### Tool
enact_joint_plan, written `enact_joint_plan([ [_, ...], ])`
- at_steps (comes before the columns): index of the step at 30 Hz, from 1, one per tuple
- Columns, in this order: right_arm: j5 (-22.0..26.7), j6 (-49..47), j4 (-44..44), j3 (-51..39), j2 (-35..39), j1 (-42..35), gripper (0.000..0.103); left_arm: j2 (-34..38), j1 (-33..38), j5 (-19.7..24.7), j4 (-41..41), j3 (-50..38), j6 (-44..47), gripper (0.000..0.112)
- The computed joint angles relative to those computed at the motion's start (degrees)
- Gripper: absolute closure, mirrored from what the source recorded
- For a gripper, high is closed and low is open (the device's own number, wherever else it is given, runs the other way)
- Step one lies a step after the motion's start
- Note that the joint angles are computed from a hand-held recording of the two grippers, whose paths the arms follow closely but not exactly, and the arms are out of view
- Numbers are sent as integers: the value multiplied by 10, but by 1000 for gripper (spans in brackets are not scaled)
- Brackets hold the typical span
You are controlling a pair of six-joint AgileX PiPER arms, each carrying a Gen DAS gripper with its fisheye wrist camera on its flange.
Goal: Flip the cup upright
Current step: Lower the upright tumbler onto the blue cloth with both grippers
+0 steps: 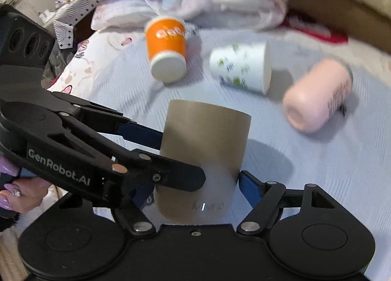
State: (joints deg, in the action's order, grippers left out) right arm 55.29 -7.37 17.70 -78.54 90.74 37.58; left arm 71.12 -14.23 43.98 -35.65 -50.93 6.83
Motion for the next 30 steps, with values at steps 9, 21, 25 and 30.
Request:
enact_joint_plan([
  [9,-142,29,-166,80,-36,83,24,-37,-45,-106,66,49,10,47],
  [21,-389,-78,-200,197,-30,64,24,-34,-61,-224,91,91,25,53],
  [25,-410,-75,-189,193,-12,52,24,-29,-95,-262,179,94,-52,53],
  [30,-433,-116,-139,202,-8,40,24,-21,-85,-274,122,96,0,53],
])
